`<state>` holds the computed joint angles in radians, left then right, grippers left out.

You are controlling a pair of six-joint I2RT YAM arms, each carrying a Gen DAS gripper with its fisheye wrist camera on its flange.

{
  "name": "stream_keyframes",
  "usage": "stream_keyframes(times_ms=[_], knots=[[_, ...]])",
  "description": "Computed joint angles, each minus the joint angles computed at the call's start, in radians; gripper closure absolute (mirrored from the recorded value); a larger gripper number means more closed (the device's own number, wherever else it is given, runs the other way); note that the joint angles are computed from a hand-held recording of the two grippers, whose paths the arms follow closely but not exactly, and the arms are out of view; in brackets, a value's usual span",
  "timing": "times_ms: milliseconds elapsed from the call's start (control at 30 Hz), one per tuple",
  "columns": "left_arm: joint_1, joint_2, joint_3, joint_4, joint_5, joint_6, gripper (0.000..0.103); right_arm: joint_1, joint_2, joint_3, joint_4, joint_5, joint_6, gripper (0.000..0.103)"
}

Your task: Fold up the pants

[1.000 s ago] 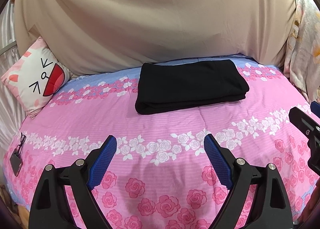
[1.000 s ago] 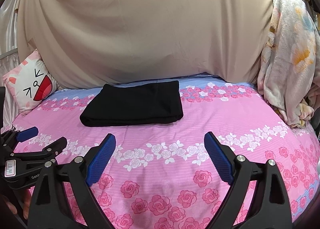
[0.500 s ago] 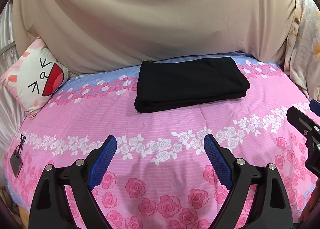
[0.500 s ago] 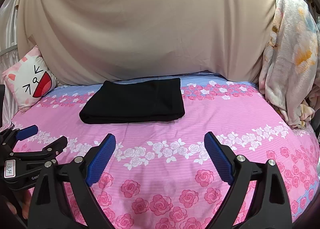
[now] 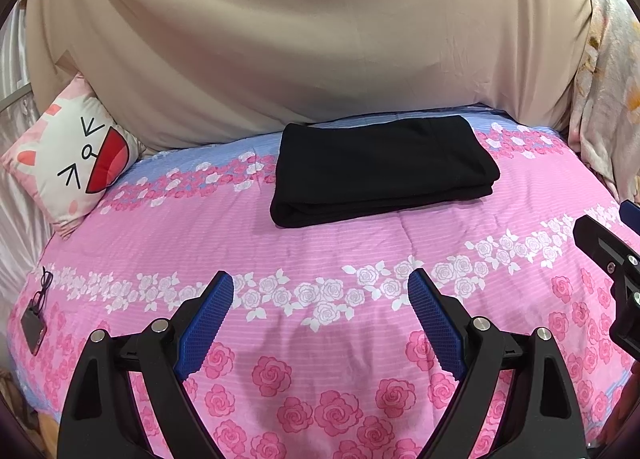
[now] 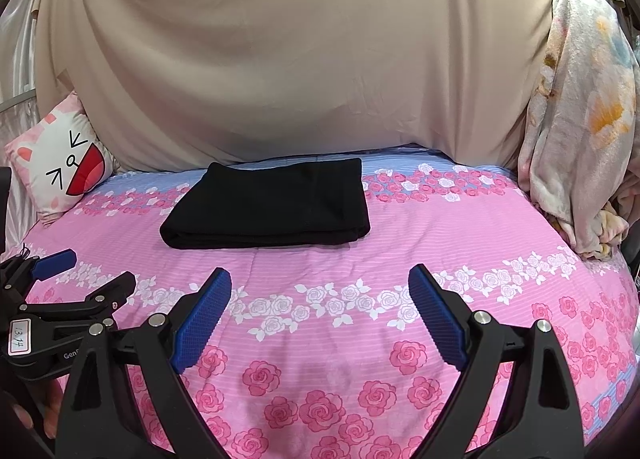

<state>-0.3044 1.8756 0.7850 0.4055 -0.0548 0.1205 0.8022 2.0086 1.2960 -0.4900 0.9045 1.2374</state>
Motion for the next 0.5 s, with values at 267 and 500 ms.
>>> stream_keyframes(times_ms=[267, 500], knots=[[0.008, -0.008, 0.005, -0.021, 0.012, 0.007, 0.016, 0.002, 0.0, 0.002, -0.006, 0.003, 0.004, 0.015], [0.002, -0.009, 0.003, -0.019, 0.001, 0.009, 0.016, 0.003, -0.004, 0.001, -0.007, 0.002, 0.004, 0.014]])
